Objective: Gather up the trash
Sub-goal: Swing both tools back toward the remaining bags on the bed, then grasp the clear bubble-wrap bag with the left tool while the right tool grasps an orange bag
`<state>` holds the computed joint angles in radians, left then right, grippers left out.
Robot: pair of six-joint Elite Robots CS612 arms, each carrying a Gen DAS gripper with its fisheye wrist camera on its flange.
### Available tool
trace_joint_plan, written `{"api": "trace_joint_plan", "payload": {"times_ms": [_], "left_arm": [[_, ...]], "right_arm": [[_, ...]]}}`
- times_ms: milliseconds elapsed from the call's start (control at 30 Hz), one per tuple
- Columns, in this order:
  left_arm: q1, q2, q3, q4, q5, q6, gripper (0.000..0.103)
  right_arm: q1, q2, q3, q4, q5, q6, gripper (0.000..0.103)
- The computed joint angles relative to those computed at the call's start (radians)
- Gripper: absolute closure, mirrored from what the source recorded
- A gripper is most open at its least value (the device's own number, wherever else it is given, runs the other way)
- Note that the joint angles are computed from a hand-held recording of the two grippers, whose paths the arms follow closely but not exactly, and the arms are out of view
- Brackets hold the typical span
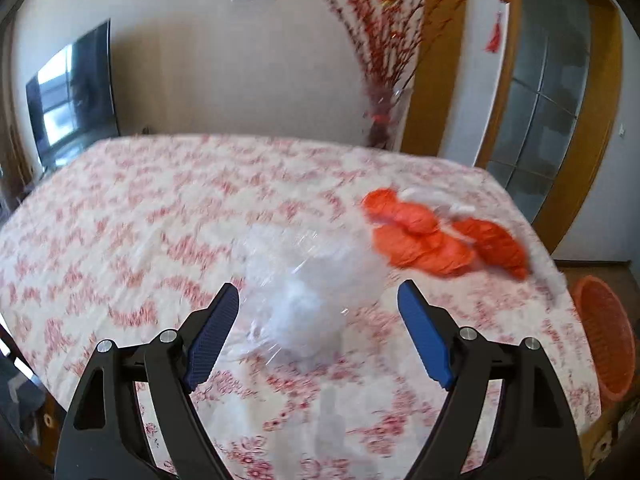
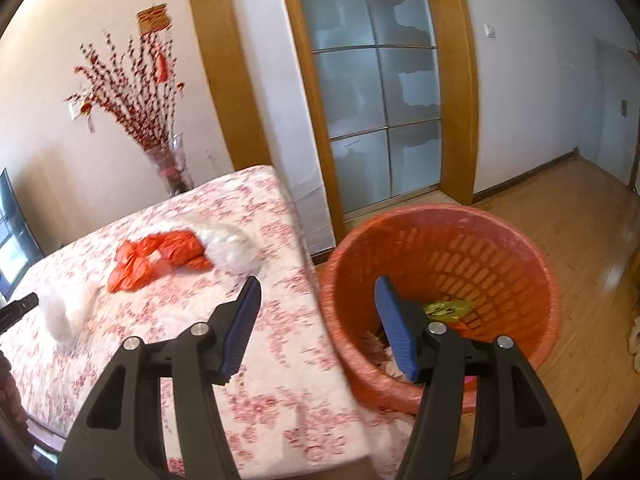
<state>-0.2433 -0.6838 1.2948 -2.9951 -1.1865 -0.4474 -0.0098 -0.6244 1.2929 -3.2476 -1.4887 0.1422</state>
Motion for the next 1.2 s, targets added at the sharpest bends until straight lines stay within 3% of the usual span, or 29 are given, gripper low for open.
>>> {"api": "trace_joint_plan", "payload": {"times_ms": [167,367,533,633,1000,1200], "left_arm": [[0.014,0.032,-0.036,0.063,-0.036,-0.027,0.023],[0.029,0.044,-0.039,0.064,-0.098,-0.076,0.037],[0.035,0.046,-0.041,0.049,-0.131,-0.06,0.066],[0.036,0.052,-0.05,0.047,-0.148,-0.042,0.073],[0.019,0.068,-0.094,0.009,-0.223,0.038,0.076],[0.011,0.068,-0.12,0.014,-0.255,0.06,0.076]], "right_arm": [[0.011,0.001,-0.006,0.023,0.008,-0.013,0.044],[0.021,0.004,-0.017,0.041,0.011,-0.037,0.044],[0.026,0.011,-0.029,0.063,0.024,-0.044,0.044],[0.03,0.014,-0.036,0.072,0.034,-0.055,0.044],[0.041,0.03,-0.073,0.1,0.061,-0.097,0.044],[0.046,0.066,-0.155,0.154,0.092,-0.093,0.044]]}}
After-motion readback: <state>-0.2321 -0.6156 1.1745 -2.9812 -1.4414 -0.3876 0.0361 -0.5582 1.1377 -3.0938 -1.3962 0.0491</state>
